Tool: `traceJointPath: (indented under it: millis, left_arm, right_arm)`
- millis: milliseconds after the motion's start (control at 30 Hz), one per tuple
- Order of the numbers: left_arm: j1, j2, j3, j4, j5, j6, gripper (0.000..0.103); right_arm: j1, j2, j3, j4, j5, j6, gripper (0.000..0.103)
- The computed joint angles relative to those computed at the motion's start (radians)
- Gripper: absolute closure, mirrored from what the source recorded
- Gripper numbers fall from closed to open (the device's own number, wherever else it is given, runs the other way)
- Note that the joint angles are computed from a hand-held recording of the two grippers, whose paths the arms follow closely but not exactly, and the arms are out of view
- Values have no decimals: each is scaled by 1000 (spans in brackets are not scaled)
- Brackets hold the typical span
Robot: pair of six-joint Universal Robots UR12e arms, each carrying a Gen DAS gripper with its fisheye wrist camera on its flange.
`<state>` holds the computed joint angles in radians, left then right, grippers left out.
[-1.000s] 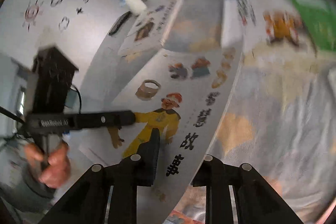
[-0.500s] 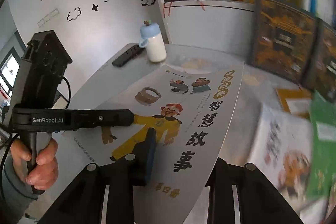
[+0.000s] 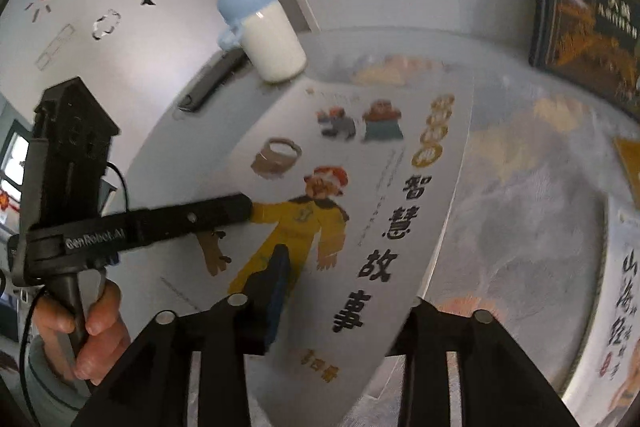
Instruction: Organize books
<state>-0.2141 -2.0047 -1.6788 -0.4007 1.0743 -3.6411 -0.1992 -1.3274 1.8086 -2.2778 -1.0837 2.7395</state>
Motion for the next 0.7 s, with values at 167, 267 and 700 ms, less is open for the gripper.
traceJointPath:
  millis: [167, 267, 700]
  left_arm:
    - [12, -1, -6, 23, -8, -22, 89]
    - [9, 1, -5, 13, 3, -13, 89]
    - [21, 26, -14, 6, 75, -13, 85]
  right_arm:
    - [9, 7, -3, -22, -14, 12, 55]
    - [28, 5, 1, -52, -60, -15, 54]
    - [29, -10, -16, 59, -101, -81, 34]
